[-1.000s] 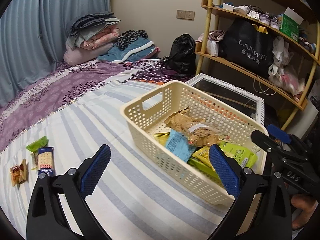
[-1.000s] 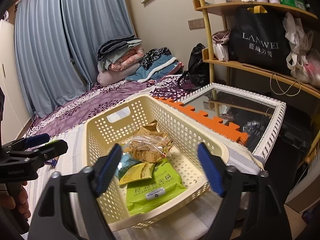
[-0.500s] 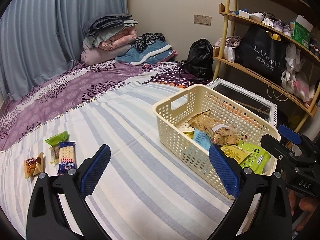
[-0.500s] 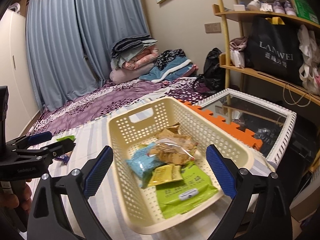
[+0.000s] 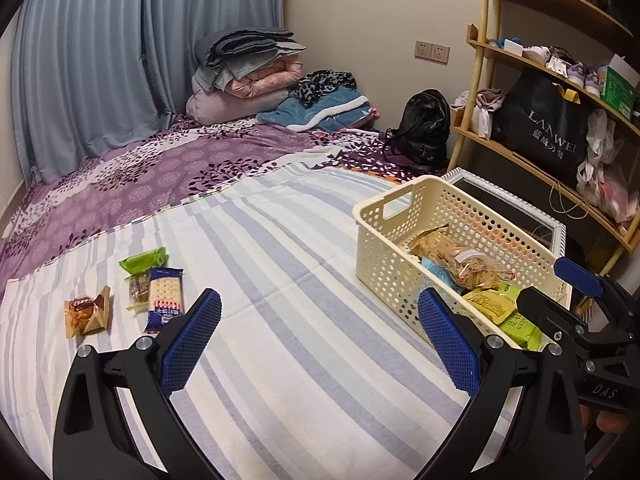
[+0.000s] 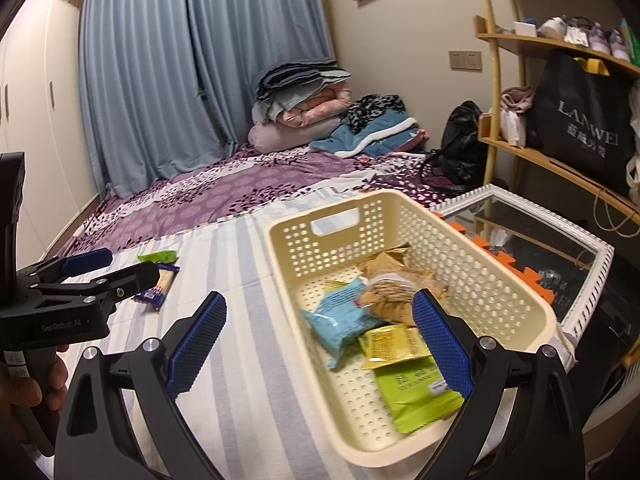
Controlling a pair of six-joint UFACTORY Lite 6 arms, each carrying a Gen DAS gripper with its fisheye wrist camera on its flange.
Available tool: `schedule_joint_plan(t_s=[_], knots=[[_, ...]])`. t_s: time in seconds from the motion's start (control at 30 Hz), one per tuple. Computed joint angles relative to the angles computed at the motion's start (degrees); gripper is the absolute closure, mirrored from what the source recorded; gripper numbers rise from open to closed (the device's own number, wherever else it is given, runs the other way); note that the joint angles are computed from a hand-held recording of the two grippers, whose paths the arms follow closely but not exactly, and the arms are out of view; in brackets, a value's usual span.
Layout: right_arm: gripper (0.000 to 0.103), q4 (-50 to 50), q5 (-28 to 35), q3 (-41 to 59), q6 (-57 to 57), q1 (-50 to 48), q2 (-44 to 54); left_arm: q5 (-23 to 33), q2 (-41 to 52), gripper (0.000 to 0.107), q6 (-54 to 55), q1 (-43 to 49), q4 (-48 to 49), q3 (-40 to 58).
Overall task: Organize snacks
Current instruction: 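Withdraw both tools from the basket toward the remaining snacks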
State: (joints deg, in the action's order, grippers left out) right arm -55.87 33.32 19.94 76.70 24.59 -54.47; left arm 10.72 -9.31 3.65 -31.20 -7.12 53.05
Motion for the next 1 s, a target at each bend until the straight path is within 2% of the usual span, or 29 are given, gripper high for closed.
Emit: schedule_joint_plan(t_s=[0.23, 0.4, 0.67, 0.8, 1.0], knots=[[0.01, -6.0, 1.7, 2.8, 9.0, 7.8, 7.9, 0.8, -2.0, 0.007, 19.5, 7.1, -18.5, -2.7], [0.01, -8.3, 0.1, 4.7, 13.1, 10.4, 13.3, 2.4, -2.5, 0.007, 33.4, 13.9, -31.3, -4.0], [0.01, -12.8, -1.5, 7.4, 19.9, 14.2, 21.0, 5.2, -1.0, 0.007, 48.4, 24.9, -43.4, -4.2], [0.006, -15.6, -2.9, 8.5, 23.4, 15.1, 24.8, 6.1, 1.0, 0.007, 55.2, 30.6, -48.0, -4.3], [0.006, -20.6, -7.1, 10.8, 29.2, 15.0, 32.2, 7.7, 5.6, 0.007, 63.1, 39.1, -53.5, -2.8]])
